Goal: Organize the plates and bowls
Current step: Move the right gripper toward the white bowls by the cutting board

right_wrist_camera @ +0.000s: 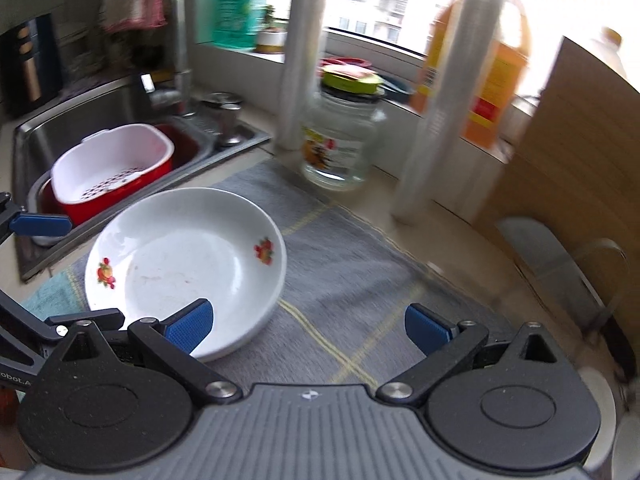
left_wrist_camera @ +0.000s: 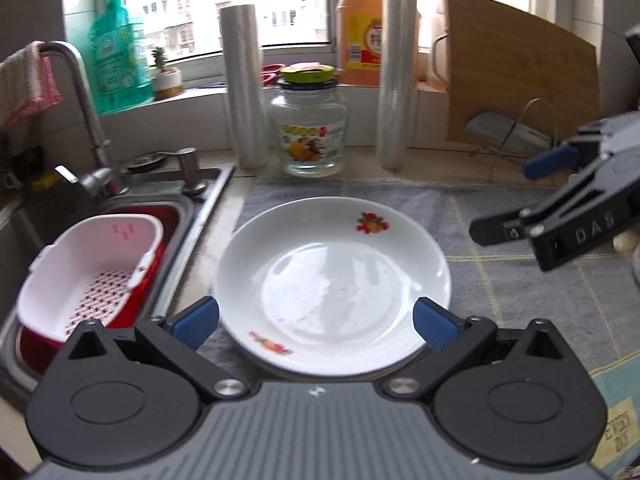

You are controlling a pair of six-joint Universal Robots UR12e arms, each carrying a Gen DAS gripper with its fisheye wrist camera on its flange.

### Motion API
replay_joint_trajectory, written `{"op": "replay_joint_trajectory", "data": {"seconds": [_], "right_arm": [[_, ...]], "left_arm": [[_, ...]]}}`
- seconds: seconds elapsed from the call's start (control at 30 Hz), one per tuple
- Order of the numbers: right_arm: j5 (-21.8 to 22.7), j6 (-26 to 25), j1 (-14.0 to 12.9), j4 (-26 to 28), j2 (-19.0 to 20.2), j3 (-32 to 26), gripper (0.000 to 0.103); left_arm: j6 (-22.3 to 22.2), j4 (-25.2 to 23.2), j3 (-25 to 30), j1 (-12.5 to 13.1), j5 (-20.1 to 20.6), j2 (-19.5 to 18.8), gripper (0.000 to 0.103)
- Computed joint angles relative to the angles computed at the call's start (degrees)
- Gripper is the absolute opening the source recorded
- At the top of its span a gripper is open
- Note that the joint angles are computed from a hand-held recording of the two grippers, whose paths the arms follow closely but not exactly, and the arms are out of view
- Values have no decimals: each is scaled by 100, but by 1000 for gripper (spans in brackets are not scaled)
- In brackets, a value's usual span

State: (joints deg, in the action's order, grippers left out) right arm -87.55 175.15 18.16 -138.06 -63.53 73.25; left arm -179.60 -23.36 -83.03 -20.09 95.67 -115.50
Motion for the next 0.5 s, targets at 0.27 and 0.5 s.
{"op": "replay_joint_trajectory", "data": {"seconds": [0.27, 0.5], "right_arm": [[-615, 614, 27, -174, -358, 534, 103], [-922, 1046, -123, -404, -839, 1264, 103]], "left_arm": [[390, 298, 111, 28, -808, -153, 102], [662, 174, 279, -124, -1136, -300, 102]]}}
